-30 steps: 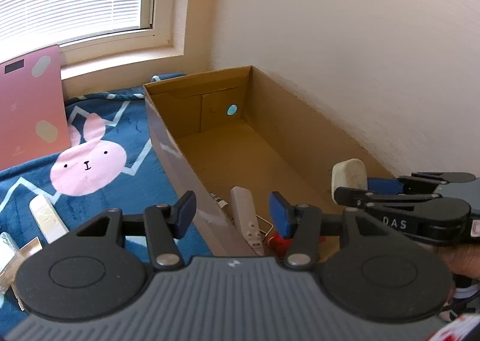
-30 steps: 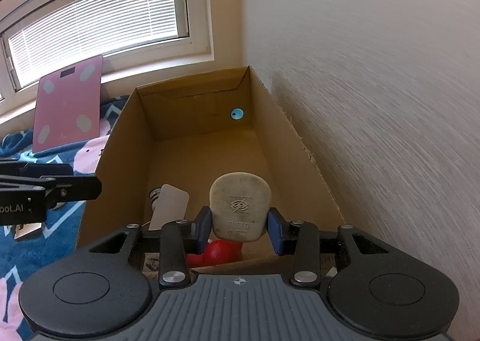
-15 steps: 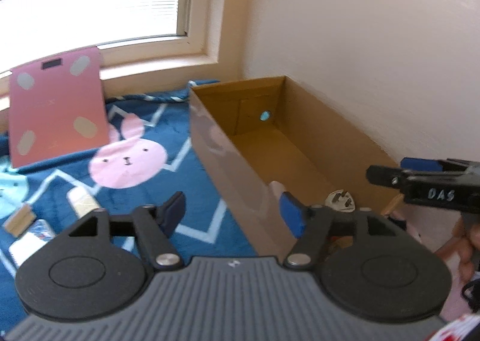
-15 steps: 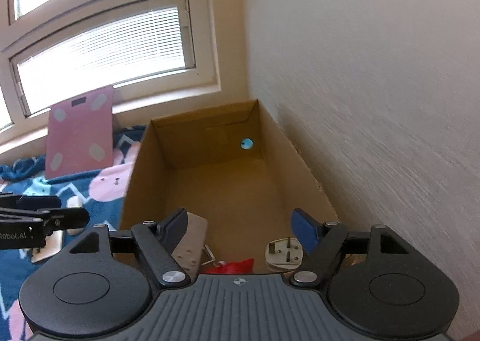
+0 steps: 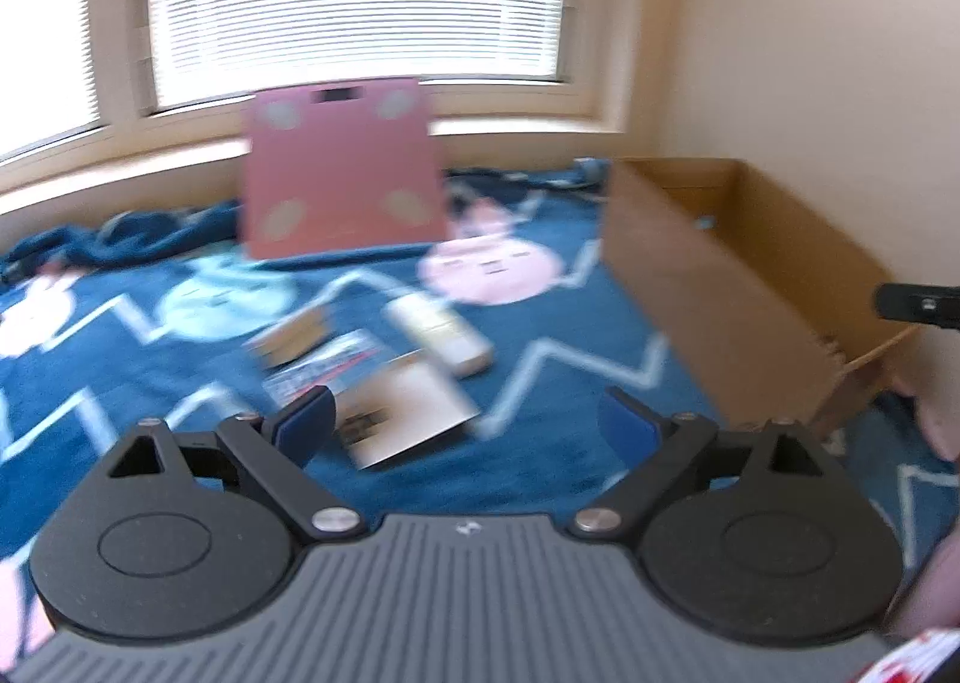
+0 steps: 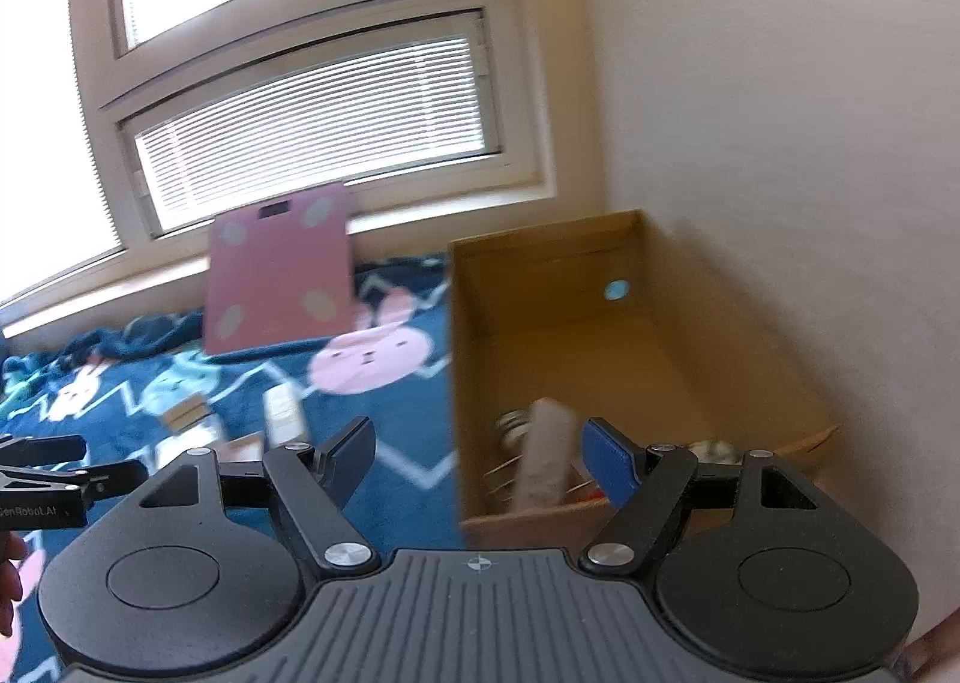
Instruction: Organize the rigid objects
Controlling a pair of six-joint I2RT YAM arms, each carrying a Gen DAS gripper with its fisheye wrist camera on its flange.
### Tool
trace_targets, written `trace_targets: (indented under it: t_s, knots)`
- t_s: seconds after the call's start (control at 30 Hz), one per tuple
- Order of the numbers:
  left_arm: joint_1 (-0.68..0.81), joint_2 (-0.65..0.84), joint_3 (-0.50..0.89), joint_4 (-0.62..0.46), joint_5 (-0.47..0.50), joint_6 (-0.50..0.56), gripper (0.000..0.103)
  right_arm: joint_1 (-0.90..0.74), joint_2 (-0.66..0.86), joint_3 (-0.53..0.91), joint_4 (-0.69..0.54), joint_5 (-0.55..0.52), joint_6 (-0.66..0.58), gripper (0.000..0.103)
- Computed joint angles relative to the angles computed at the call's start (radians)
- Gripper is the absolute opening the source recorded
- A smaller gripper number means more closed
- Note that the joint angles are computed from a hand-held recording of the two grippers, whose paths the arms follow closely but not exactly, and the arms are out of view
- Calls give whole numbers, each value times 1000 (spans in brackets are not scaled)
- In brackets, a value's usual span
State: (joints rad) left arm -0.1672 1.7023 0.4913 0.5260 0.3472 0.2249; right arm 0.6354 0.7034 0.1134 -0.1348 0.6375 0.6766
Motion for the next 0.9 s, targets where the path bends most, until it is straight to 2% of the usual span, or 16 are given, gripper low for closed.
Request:
trace_targets:
  t_s: [0.23,0.37,0.47,0.63,0.9]
  knots:
    - [261,20,-29,6,64,131,92,229,479,70,295,70,167,73]
    - [344,55,-7,-24,94,181,92,281,758,157,440,52,181,73]
    - [371,83,6,-33,98,206,92,302,900,218,496,26,181,73]
    - [394,130,25,-33,108,228,92,310,1043,294,546,-11,176,73]
    - [393,185,56,-38,122,236,92,280,1110,367,536,-47,127,73]
